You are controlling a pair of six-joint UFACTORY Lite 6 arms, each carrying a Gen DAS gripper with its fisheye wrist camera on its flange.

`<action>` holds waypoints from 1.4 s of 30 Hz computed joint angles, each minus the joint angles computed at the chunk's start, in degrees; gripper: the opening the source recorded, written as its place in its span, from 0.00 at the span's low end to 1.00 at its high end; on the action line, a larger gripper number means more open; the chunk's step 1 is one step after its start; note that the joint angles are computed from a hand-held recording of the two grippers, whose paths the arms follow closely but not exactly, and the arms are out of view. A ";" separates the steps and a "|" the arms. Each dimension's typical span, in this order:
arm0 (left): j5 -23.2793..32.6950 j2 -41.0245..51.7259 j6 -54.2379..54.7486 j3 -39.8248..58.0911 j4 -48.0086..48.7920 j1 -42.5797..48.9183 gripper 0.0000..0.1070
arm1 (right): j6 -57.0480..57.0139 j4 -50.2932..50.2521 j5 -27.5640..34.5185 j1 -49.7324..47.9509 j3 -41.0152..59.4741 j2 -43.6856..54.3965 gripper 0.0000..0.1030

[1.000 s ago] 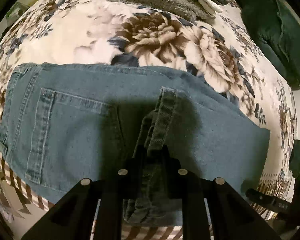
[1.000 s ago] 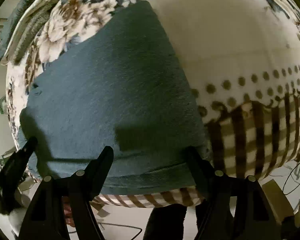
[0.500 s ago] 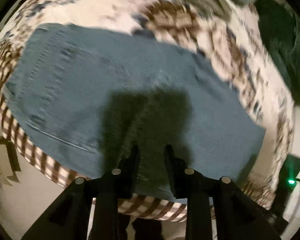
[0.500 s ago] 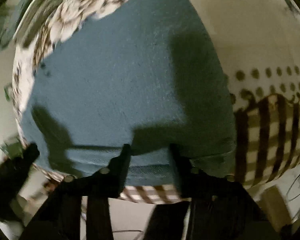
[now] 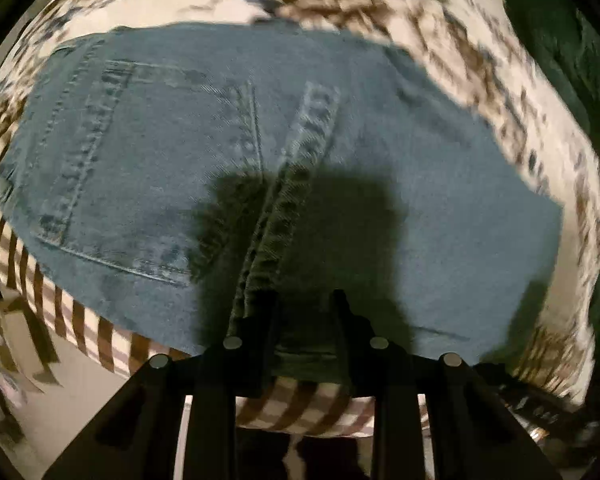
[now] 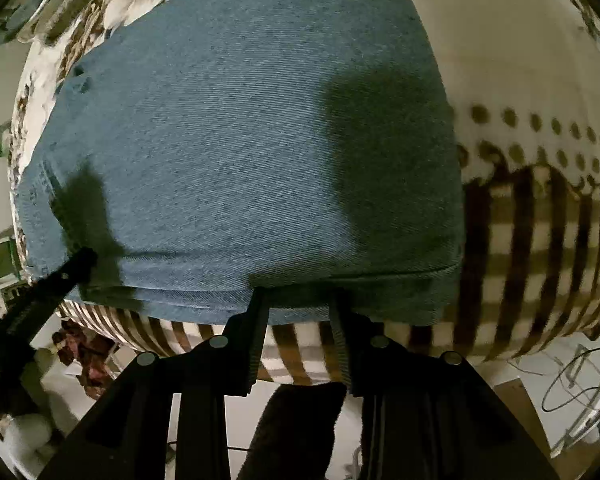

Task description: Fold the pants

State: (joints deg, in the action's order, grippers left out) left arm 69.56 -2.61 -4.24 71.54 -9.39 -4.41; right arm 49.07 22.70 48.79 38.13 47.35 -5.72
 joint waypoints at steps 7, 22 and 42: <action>5.45 -4.83 8.63 5.65 -6.75 21.27 0.82 | 3.54 -4.49 3.58 0.48 13.35 4.66 0.69; -3.34 16.33 21.46 8.57 -32.08 63.43 0.60 | 6.25 -6.18 2.14 2.93 37.95 32.29 0.69; -11.07 13.57 22.39 11.46 -28.03 54.75 0.22 | 12.31 -12.75 7.89 5.56 46.59 39.67 0.74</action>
State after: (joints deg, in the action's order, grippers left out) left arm 58.48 10.96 18.16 83.00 -37.42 50.34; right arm 61.38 9.95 56.69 43.70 93.94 33.95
